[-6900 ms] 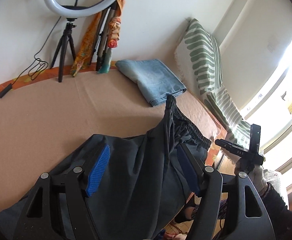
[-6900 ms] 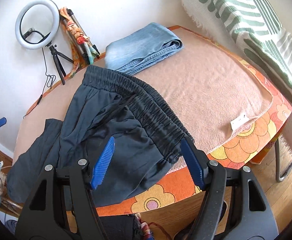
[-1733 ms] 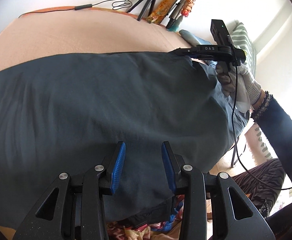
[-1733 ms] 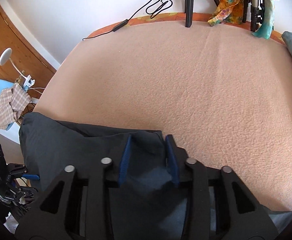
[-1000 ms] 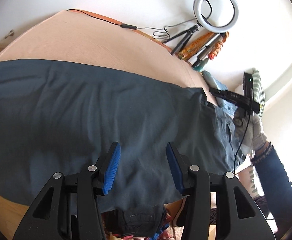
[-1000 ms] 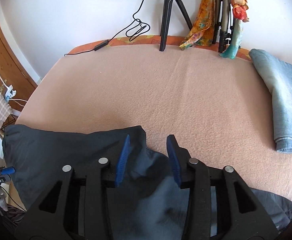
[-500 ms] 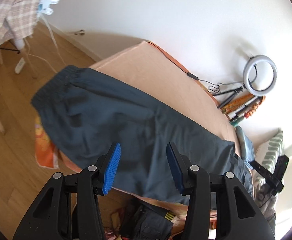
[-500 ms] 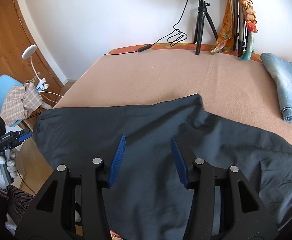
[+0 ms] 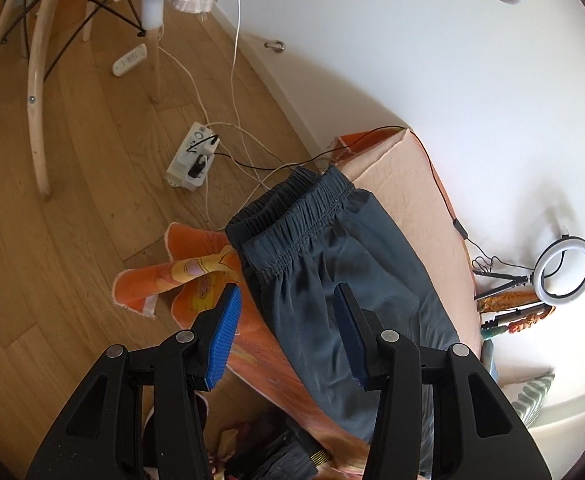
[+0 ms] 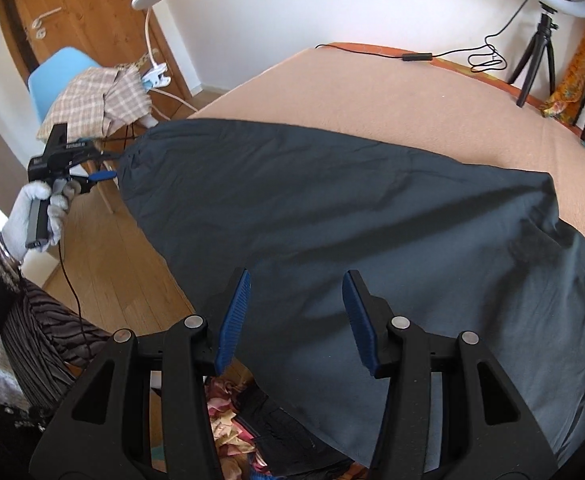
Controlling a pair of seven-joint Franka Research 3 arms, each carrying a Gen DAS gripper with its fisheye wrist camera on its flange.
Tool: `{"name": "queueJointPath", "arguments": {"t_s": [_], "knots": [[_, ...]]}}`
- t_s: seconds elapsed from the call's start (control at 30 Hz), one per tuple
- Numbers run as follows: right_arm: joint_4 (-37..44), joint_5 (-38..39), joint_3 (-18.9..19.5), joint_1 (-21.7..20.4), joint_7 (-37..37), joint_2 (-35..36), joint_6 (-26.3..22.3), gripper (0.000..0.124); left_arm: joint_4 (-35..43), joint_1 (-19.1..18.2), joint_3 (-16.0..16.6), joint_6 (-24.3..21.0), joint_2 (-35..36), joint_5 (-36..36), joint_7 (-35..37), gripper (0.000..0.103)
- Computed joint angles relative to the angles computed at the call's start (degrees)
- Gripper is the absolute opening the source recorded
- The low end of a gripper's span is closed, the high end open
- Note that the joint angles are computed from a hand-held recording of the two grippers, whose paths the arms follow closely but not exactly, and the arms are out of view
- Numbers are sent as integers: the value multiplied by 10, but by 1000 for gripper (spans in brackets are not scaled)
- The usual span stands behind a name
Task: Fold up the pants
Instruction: 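Grasp the waistband with the left tool and lift it off the bed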
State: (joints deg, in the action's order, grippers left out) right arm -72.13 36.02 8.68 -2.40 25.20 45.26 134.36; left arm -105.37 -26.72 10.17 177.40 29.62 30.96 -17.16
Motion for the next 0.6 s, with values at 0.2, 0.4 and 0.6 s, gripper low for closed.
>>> {"name": "queueJointPath", "arguments": {"t_s": [0.2, 0.4, 0.6], "knots": [[0, -30, -10, 19, 13, 12, 12, 51, 22, 39, -31, -11, 19, -24, 29, 46], [24, -25, -5, 7, 33, 24, -6, 51, 14, 25, -8, 18, 28, -36, 19, 46], [73, -30, -8, 3, 74, 52, -44, 51, 7, -44, 70, 57, 45, -71, 8, 46]]}}
